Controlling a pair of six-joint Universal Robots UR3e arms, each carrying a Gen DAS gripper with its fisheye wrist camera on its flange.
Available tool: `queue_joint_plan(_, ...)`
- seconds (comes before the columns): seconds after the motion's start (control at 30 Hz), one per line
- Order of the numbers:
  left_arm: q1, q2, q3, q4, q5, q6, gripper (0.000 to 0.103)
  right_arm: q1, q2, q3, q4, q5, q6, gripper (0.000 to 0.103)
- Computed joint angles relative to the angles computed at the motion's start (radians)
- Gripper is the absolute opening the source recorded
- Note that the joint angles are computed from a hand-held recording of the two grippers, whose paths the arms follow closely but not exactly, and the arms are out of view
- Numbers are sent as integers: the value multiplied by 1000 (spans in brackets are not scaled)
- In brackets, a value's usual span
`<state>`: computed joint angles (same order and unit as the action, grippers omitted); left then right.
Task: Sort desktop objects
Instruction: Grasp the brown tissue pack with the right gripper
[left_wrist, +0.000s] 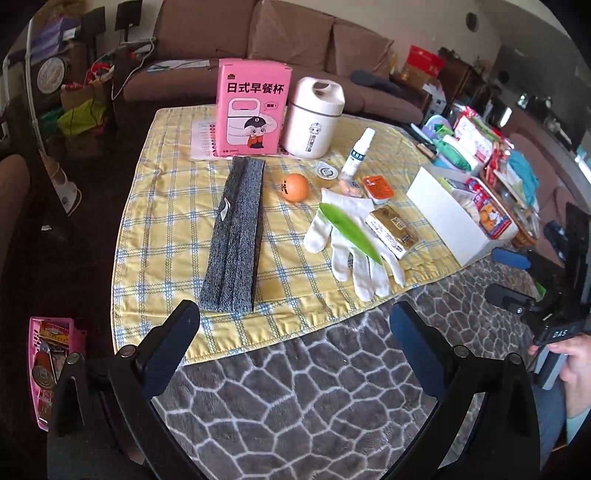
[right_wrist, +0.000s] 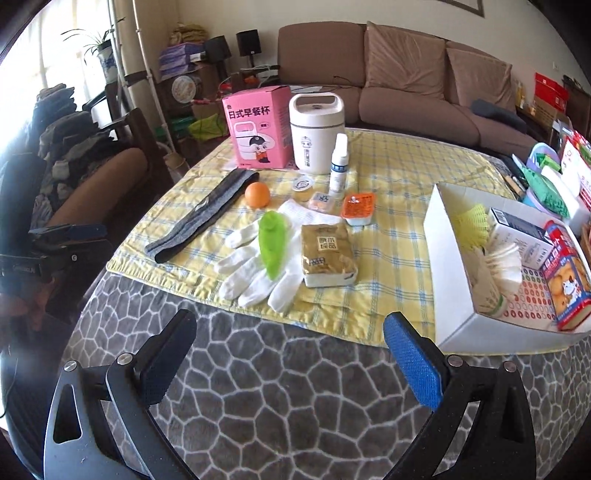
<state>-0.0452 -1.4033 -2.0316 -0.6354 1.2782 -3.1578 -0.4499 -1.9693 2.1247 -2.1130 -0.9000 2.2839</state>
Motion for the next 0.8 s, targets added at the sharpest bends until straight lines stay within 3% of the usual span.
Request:
queue_joint_plan(0.17,1,-113,31,71,-50,7,103,83,182,-11,-243,-14,104,102)
queue_joint_plan(0.4,-52,-292,135,151,-45,-4,103,160,430,-141,-386,-75,180,101)
queue_joint_plan(0.5,-54,-340,159,177,-56,-9,103,194,518,-194,-427,-102,193,95)
queue_joint_plan(0.7,-39,-399,174,238,-131,-71,103,232,672,-295,-422,-148,232,73)
queue_joint_plan(0.73,-51,-413,193,233,-122,-72,103,237,684,-303,-416,-161,231,57)
queue_joint_plan(0.8,-80,-451,247,212,-101,-74,103,232,680,-286,-440,-151,223,52)
